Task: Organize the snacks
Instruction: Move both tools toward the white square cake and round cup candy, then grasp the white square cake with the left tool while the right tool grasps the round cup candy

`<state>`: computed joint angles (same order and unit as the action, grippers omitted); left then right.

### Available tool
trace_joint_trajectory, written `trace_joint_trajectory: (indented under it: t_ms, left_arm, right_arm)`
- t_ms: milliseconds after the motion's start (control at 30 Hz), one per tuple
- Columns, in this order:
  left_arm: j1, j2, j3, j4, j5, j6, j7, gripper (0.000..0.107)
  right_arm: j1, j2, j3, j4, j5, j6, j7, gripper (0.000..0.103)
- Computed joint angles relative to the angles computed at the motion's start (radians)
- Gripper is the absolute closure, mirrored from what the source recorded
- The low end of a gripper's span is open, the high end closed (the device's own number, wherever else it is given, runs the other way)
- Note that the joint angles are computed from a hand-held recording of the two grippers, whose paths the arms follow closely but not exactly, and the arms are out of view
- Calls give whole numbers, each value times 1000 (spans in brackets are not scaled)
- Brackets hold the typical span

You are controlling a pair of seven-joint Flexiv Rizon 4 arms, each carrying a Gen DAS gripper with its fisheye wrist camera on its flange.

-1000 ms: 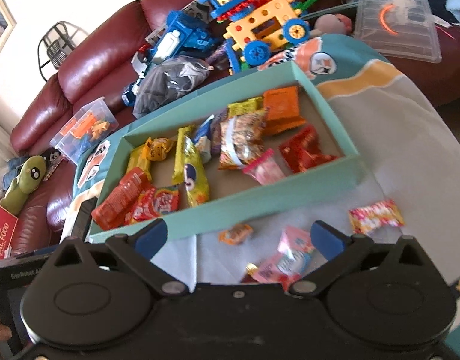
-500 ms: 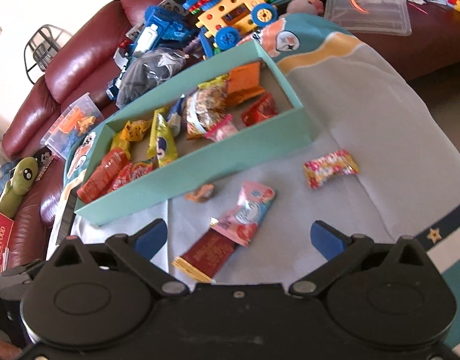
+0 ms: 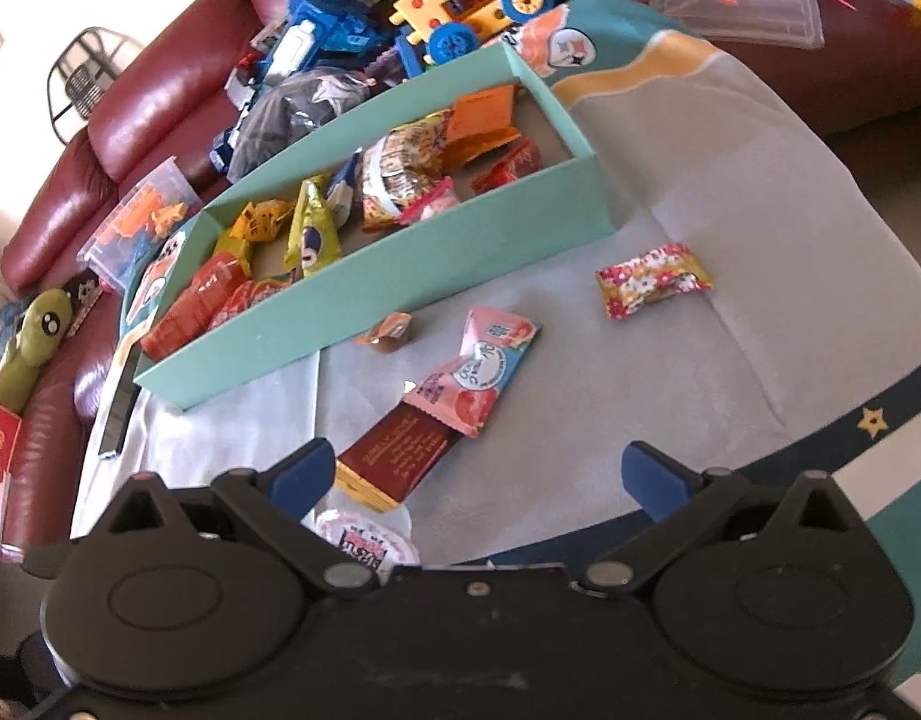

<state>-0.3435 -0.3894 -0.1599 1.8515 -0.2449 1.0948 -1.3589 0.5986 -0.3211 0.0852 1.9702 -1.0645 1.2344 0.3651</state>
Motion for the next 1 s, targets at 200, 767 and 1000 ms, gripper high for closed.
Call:
trace_joint_trajectory:
  t_ms: [200,767,1000]
  left_arm:
    - [-62,-27,82,-38,165,6,-113,4]
    - [31,14,85,-1,191,16,-269,4]
    - [14,-23,29,-45,136,22,-137,6]
  right_arm:
    - [-3,-14,8,0,33,57,-41,11]
    - [90,-73,-40,-52,187,83,-264,61]
    - [72,-14,-73,33,86,102,-115,61]
